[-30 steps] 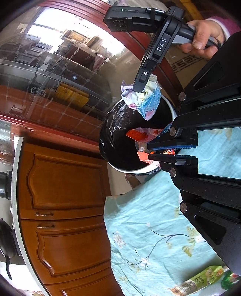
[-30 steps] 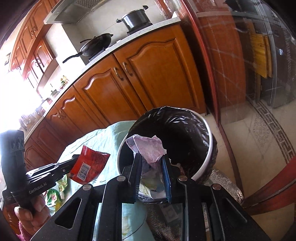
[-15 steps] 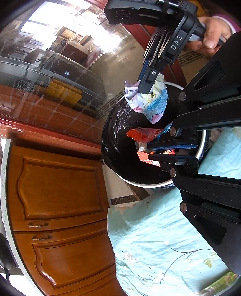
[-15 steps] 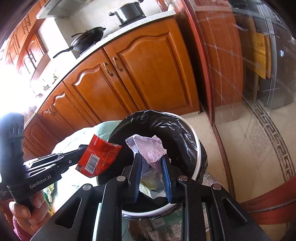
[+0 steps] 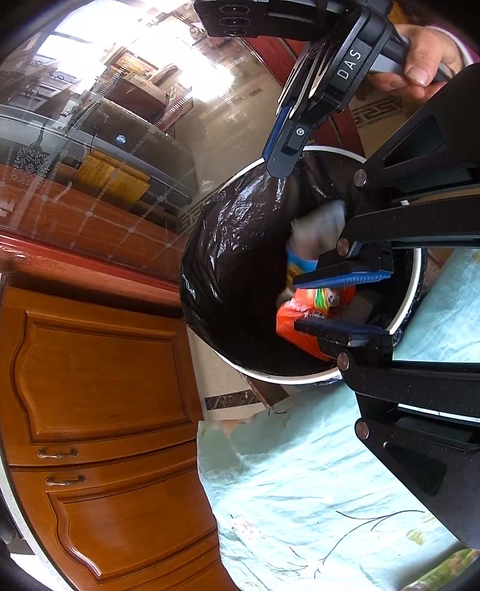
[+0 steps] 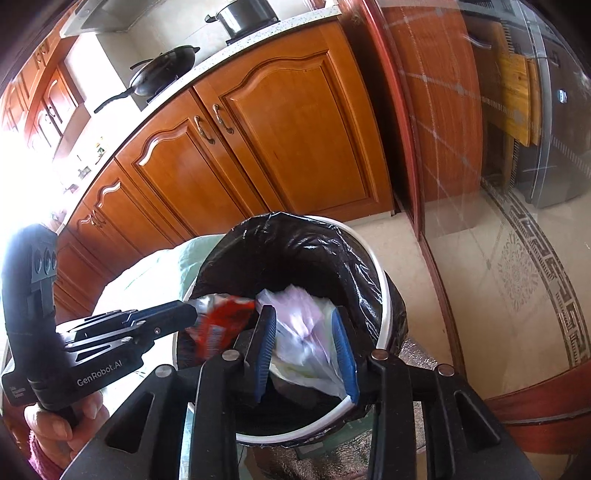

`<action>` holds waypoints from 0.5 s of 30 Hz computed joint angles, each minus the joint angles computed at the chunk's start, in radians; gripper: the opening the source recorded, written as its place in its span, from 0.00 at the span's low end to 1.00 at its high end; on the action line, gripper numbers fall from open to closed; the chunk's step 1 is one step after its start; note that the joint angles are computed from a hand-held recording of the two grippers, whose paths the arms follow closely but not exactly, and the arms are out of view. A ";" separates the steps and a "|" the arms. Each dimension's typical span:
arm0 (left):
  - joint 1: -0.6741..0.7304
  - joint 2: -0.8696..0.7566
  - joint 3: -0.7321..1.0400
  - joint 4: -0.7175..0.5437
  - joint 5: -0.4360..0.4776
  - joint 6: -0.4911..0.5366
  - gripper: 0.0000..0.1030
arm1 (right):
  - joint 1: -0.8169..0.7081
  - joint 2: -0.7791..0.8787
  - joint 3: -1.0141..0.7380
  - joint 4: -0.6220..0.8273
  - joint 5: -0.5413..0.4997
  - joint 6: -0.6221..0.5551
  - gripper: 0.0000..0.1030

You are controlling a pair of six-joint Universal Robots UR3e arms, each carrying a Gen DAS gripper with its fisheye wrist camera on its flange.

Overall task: Collect trash
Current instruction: 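Carry both wrappers over the bin and open both tools to drop them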

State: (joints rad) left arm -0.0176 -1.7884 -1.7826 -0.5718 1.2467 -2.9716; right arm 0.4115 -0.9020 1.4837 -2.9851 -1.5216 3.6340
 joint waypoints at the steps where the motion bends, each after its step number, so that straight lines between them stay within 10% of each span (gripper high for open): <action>1: 0.006 0.011 -0.012 0.003 -0.008 0.002 0.19 | 0.001 -0.003 0.006 -0.007 0.000 0.002 0.33; 9: 0.088 0.176 -0.191 0.044 -0.079 0.003 0.24 | 0.022 -0.045 0.088 -0.098 0.006 0.031 0.38; 15: 0.252 0.419 -0.436 0.034 -0.199 0.052 0.35 | 0.063 -0.052 0.178 -0.246 -0.001 0.082 0.73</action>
